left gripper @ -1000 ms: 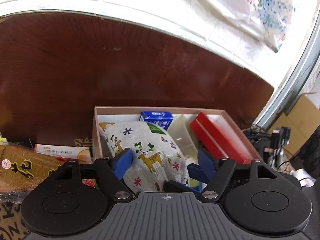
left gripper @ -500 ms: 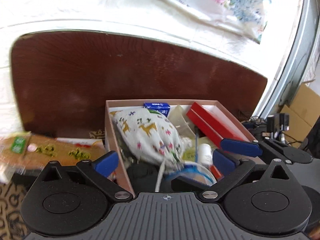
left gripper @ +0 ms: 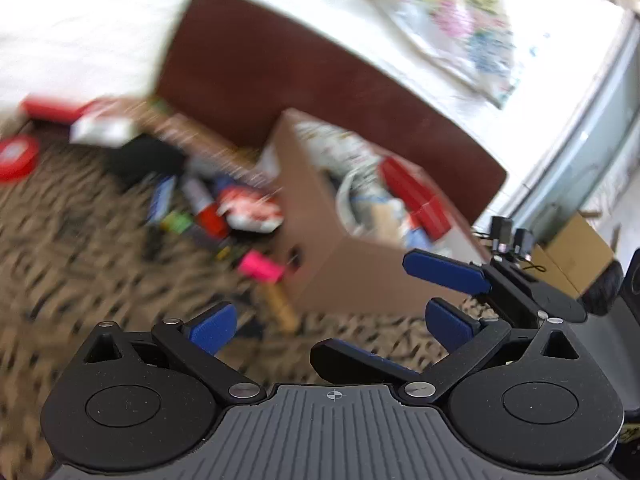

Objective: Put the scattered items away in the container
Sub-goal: 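Withdraw both tools from the box toward the markers on the carpet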

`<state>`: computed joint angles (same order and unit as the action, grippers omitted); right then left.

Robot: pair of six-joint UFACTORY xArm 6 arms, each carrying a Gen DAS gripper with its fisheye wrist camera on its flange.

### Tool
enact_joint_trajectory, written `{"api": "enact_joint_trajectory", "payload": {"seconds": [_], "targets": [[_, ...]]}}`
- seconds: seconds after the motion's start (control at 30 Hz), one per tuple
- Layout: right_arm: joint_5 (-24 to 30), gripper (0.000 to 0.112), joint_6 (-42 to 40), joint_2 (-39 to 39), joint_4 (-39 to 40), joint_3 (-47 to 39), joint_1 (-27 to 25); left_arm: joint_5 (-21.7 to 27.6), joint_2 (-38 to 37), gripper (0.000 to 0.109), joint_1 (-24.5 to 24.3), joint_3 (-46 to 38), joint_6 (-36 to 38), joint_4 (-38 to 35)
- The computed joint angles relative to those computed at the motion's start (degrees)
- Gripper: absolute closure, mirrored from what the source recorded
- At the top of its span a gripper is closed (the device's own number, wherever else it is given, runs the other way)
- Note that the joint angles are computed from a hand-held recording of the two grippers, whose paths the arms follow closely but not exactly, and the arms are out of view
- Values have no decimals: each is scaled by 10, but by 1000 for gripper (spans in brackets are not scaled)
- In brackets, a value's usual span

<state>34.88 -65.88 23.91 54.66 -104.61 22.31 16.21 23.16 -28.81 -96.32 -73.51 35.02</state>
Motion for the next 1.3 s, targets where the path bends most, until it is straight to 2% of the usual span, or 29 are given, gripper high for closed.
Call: {"api": "enact_joint_trajectory", "payload": {"seconds": [0.1, 0.17, 0.23, 0.33, 0.43, 0.53, 0.7, 0.83, 0.93, 1.07, 1.17, 1.3], "targets": [[-5, 10, 8, -20, -3, 44, 19, 20, -64, 6, -2, 91, -126, 114], [-17, 10, 24, -28, -13, 65, 31, 51, -98, 6, -5, 134, -163, 148], [-30, 10, 43, -23, -31, 70, 39, 62, -121, 6, -1, 163, -181, 168], [-95, 10, 137, -16, -112, 83, 51, 61, -142, 6, 13, 187, -196, 194], [-109, 10, 244, 2, -184, 67, 45, 51, -129, 6, 34, 176, -192, 199], [-124, 10, 296, 11, -237, 67, 41, 55, -95, 6, 46, 144, -179, 193], [-139, 14, 389, 44, -335, 46, 35, 54, -31, 6, 59, 79, -116, 143], [-122, 19, 414, 82, -361, 5, 33, 61, -2, 6, 65, 46, -89, 135], [-103, 34, 423, 102, -371, -18, 34, 55, 4, 6, 71, 41, -71, 126], [-118, 48, 397, 110, -348, -24, 45, 38, -2, 6, 81, 55, -57, 125], [-87, 48, 328, 118, -287, -46, 52, 31, -8, 6, 89, 68, -54, 121], [-92, 47, 332, 127, -311, -58, 58, 23, -15, 6, 98, 81, -57, 112]]}}
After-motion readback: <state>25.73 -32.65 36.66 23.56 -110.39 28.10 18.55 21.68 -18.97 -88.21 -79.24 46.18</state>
